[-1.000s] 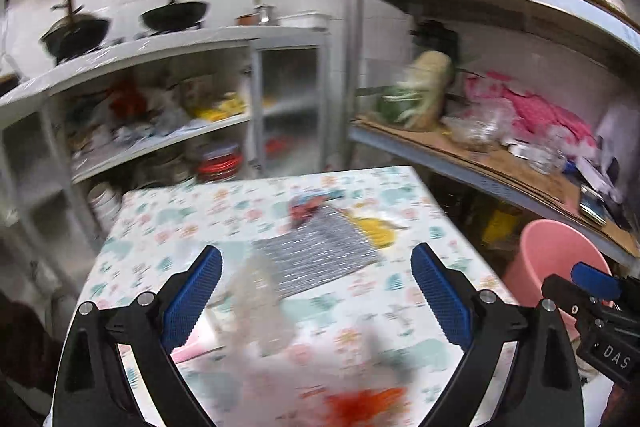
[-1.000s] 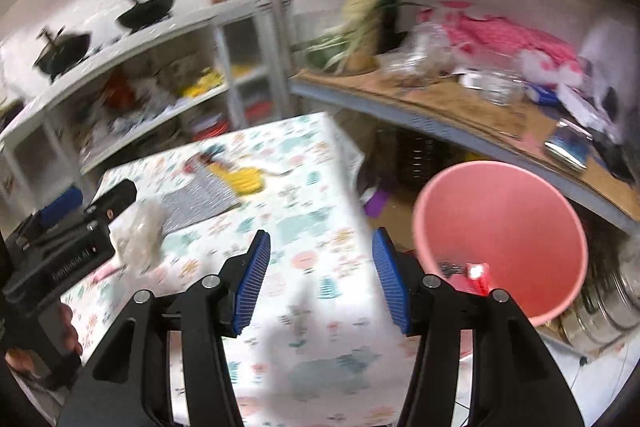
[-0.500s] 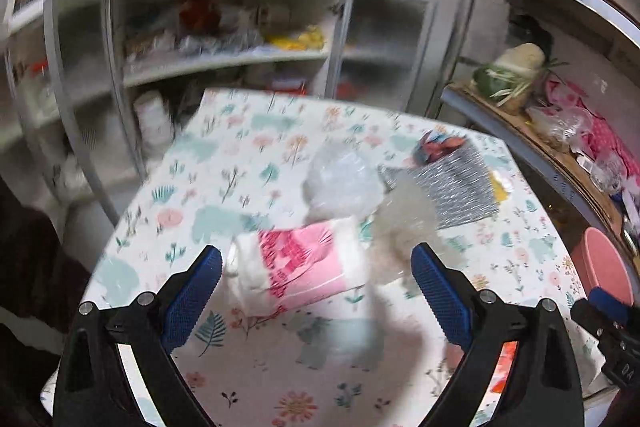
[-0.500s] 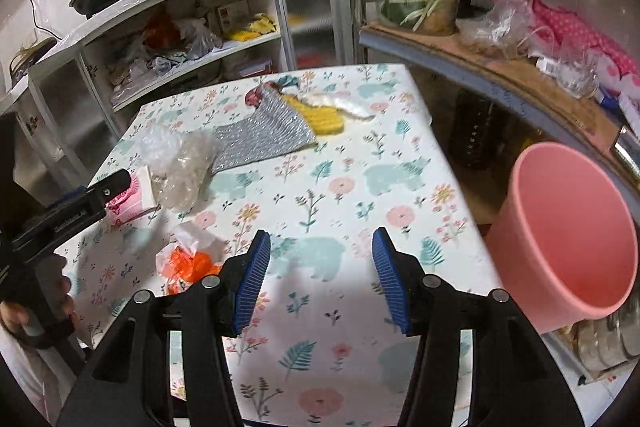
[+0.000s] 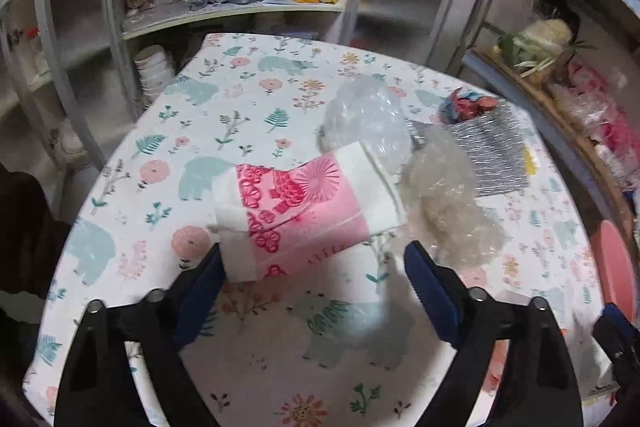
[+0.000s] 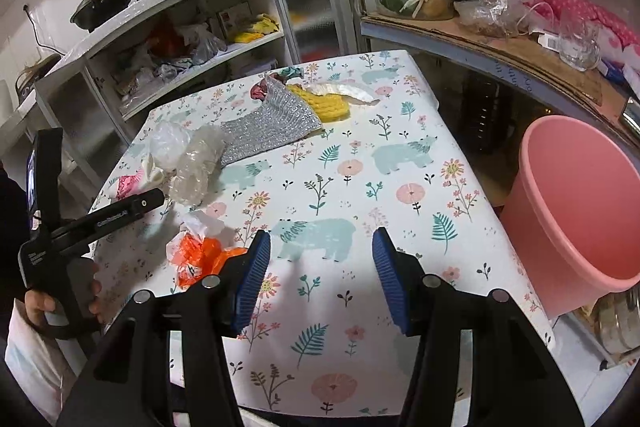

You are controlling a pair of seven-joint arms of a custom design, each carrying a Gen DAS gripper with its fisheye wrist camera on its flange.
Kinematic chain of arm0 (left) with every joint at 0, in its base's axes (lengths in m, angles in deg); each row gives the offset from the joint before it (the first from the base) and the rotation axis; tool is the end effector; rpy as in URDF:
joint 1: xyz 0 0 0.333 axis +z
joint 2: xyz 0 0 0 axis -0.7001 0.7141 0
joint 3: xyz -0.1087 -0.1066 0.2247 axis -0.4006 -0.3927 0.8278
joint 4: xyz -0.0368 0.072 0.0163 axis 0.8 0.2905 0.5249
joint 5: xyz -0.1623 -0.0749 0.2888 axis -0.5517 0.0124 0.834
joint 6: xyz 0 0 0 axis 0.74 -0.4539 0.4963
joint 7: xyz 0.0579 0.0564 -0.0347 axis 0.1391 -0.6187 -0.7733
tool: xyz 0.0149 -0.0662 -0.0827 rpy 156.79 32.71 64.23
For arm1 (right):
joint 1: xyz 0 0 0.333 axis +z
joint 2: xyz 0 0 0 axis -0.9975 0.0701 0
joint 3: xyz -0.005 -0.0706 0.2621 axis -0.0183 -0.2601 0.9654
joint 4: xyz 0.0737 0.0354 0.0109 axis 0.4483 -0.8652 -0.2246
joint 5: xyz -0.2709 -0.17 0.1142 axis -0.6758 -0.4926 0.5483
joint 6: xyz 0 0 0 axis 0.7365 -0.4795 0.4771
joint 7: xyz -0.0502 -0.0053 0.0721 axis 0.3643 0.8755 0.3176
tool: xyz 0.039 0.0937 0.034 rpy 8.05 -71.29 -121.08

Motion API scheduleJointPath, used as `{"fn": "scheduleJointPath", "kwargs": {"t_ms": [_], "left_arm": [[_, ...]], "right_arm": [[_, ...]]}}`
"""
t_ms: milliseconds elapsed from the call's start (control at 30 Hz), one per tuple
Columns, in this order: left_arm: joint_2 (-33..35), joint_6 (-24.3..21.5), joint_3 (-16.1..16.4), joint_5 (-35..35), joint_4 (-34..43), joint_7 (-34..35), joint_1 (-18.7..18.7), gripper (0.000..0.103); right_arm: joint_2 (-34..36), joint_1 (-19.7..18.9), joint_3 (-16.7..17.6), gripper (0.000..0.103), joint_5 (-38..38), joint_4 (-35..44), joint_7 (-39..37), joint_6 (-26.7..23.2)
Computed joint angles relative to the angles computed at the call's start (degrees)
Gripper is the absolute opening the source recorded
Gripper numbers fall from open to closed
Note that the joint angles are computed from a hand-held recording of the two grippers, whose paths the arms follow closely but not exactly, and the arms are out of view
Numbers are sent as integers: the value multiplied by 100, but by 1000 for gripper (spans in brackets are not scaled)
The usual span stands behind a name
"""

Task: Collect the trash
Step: 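Move the left tool back to the table and grasp the pink-and-white packet, then grasp the orange-wrapped bag with the right tool while the left tool holds the packet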

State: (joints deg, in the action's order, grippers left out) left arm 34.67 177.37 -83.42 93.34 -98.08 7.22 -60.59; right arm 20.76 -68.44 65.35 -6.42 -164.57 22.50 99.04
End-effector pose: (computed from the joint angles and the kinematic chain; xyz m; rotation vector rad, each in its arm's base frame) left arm 0.4503 -0.2487 0.4056 -2.3011 1.0690 -0.5316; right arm 0.5257 0.1934 0.4450 -2.0265 1.2456 -0.2249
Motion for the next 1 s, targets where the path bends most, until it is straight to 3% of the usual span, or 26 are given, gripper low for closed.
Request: {"fn": "scheduleJointPath", "kwargs": {"t_ms": [67,100,167,233,333,567,733,833,1000], "left_arm": [[204,-608,-38,-223,357,213,-59,59],[206,-697,-27,-253,387,156,-73,54],[8,-449,29,-180,133,-243,-37,40],[-242,-51,63,-9,-227,-638,37,35],[-496,168,38,112,-582,-1004,131,12],[-621,445,-62,575,-810,-1258,235,8],[-800,371,-187,1097,-895,-1702,204,8],[-874,117,-275,1158,-824,-1559,134,8],[-1124,112,-349,1370,-898,-1814,97,8]], "right_arm": [[-9,-27,6,54,137,-8,-112,-30],[-16,-35,8,54,194,-16,-157,-30],[-13,-51,-4,54,266,-10,-176,-35],[15,-61,-27,54,232,15,-83,-79],[55,-67,-42,54,134,37,46,-141],[66,-44,-18,54,22,51,58,-151],[81,-45,-16,54,14,68,90,-122],[98,-64,-6,54,91,95,14,-177],[120,-82,33,54,232,154,-254,-326]]}}
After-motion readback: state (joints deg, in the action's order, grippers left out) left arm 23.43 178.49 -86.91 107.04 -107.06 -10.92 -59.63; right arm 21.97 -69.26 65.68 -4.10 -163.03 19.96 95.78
